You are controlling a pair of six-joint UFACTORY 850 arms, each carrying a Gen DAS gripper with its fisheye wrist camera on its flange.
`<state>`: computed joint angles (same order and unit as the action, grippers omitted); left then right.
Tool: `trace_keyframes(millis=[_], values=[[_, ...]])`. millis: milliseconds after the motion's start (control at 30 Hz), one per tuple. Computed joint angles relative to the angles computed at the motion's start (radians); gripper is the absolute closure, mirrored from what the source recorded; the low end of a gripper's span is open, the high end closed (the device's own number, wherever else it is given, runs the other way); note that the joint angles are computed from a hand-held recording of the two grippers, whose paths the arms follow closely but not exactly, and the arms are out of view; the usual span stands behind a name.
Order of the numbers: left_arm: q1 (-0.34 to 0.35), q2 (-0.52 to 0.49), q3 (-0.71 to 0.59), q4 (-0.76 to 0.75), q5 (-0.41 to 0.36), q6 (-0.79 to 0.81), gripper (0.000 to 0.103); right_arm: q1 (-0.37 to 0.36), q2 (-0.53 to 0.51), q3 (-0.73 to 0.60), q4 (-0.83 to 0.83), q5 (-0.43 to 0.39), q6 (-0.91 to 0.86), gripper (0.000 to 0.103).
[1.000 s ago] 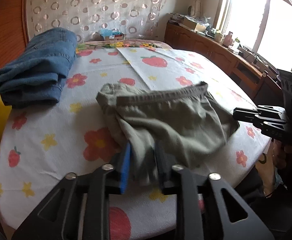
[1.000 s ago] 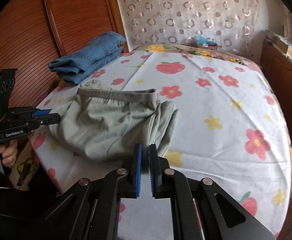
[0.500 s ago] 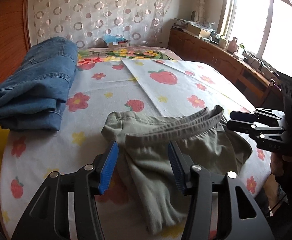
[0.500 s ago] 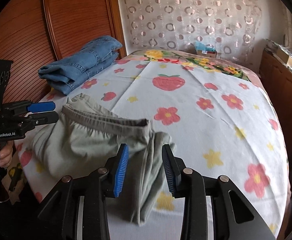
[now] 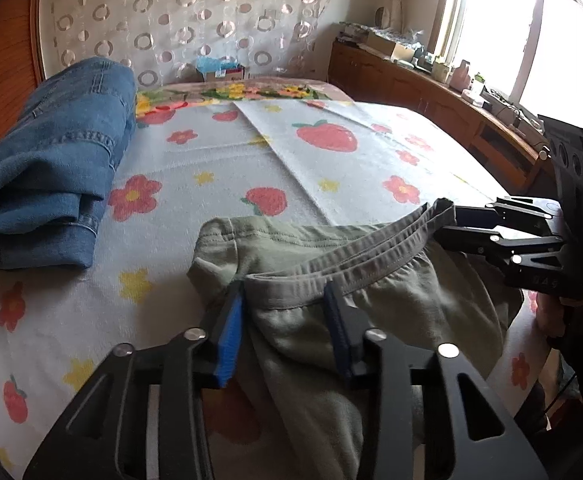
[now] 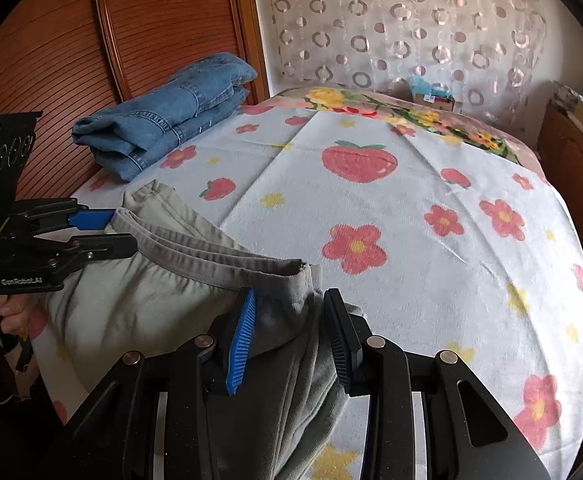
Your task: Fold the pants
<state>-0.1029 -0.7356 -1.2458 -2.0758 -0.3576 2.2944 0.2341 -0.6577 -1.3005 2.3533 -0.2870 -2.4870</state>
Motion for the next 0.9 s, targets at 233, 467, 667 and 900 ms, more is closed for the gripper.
trace_keyframes(millis=[233,467,667,900], values=[[0.007,0.055,0.065,-0.165,-0.075,0.183,0.086,0.007,0.020,0.023,0.104,-0.008,-0.113,0.096],[0.000,0.055,0.042,-0.206,-0.072,0.192,0.087,0.017,0.044,0.054,0.357,-0.056,-0.321,0.097],[-0.015,0.014,-0.009,-0.204,-0.014,0.186,0.087,0.042,0.008,0.006,0.527,0.021,-0.474,0.097],[-0.018,0.000,-0.019,-0.166,0.033,0.151,0.086,0.035,0.001,-0.016,0.391,0.054,-0.329,0.097]])
